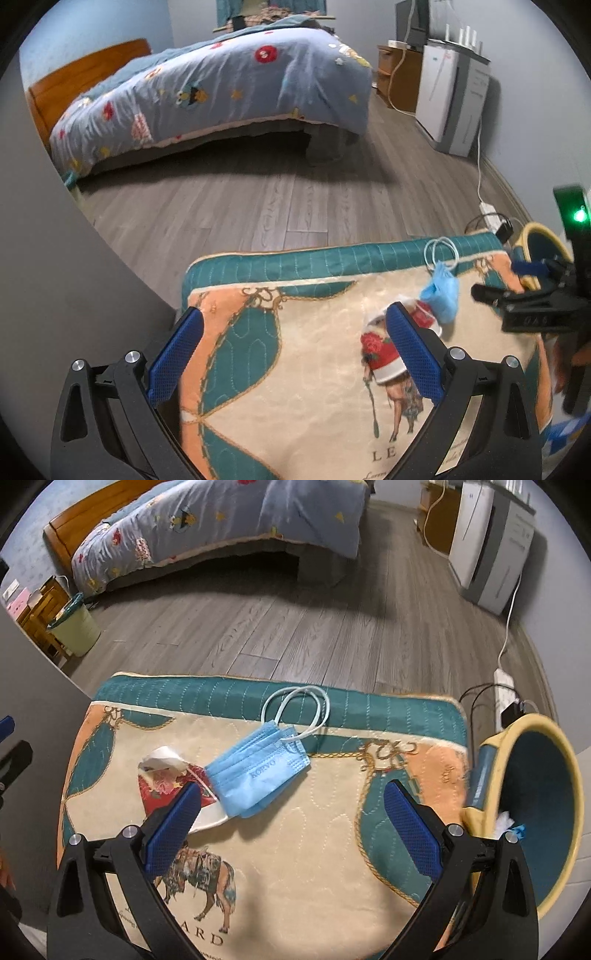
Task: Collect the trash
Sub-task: 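Grasp the red paper cup with the left tool while the right tool grasps the blue mask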
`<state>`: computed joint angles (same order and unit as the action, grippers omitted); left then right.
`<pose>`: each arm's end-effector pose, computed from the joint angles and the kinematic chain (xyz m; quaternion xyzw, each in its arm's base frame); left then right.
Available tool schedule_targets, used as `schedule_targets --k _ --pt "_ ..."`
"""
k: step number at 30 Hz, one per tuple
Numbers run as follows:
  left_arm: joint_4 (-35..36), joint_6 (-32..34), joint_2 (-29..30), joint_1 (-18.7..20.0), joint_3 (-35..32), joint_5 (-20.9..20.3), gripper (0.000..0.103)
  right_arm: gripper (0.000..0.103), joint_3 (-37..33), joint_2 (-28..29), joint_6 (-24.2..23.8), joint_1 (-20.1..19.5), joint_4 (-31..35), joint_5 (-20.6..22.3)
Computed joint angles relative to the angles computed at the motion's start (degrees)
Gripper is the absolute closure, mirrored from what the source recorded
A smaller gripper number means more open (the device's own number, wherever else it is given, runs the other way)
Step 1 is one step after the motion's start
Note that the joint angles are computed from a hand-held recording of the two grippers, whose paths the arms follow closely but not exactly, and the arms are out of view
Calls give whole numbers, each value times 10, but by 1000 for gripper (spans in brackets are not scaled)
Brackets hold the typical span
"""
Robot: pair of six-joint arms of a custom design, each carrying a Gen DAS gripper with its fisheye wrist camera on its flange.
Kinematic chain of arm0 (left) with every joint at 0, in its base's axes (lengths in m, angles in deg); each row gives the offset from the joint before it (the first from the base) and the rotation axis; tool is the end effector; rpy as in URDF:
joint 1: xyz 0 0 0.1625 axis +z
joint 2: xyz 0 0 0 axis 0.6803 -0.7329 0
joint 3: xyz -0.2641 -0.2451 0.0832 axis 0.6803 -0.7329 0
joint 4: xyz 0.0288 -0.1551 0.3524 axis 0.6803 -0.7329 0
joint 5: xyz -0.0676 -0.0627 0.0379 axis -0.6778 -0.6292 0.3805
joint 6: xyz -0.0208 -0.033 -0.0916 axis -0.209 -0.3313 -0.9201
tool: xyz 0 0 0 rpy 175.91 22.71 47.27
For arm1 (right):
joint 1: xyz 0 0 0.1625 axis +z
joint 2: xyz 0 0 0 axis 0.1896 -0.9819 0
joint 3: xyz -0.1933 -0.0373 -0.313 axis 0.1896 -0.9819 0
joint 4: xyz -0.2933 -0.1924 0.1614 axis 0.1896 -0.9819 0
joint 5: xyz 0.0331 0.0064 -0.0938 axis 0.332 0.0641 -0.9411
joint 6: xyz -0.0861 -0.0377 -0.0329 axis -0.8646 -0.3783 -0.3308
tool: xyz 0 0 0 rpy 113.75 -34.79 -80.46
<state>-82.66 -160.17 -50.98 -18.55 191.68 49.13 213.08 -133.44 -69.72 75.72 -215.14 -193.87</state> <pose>-0.2467 -0.3470 0.0640 0.0777 0.8529 -0.3191 0.4057 0.0641 -0.4422 0.1931 0.2256 -0.9244 0.1291 0.2793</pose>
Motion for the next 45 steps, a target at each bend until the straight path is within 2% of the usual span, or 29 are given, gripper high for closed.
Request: schedule_targets --k 3,8,9,10,12,14,15,21,28,33,35,36,41,44,45 --pt "-2 4 7 11 -6 -4 5 7 -4 21 -3 1 3 -3" --pt "-5 22 21 29 -15 -10 5 30 -3 55 -35 10 0 -16" --pt "-12 29 24 32 -16 -13 5 42 -3 59 -42 10 1 -18" --pt "-18 35 27 35 -15 -13 5 60 -5 62 -50 9 5 -20" --pt "-26 45 37 41 -19 -14 5 77 -9 60 -49 6 29 -21" --pt "-44 54 49 46 -22 -21 5 83 -14 49 -39 -2 51 -9" --pt "-59 63 57 50 -23 -27 5 90 -17 43 -36 -4 59 -5" --pt "-120 106 120 66 -48 -54 5 92 -29 16 -44 -13 63 -2" --pt "-197 217 186 87 -84 -75 5 92 -45 0 -44 -34 92 13" --pt "-216 287 210 97 -105 -73 10 92 -53 -14 -50 -48 113 24" --pt "-220 304 213 104 -111 -81 25 92 -56 -18 -51 -51 121 29" --pt "-212 309 216 106 -117 -84 28 92 -57 -20 -53 -53 124 31" --pt "-201 336 220 107 -127 -100 56 92 -57 -26 -57 -56 135 34" --pt "-204 344 211 103 -121 -107 76 91 -49 -22 -70 -53 116 26" --pt "-209 345 205 103 -117 -114 78 91 -46 -20 -74 -50 111 22"
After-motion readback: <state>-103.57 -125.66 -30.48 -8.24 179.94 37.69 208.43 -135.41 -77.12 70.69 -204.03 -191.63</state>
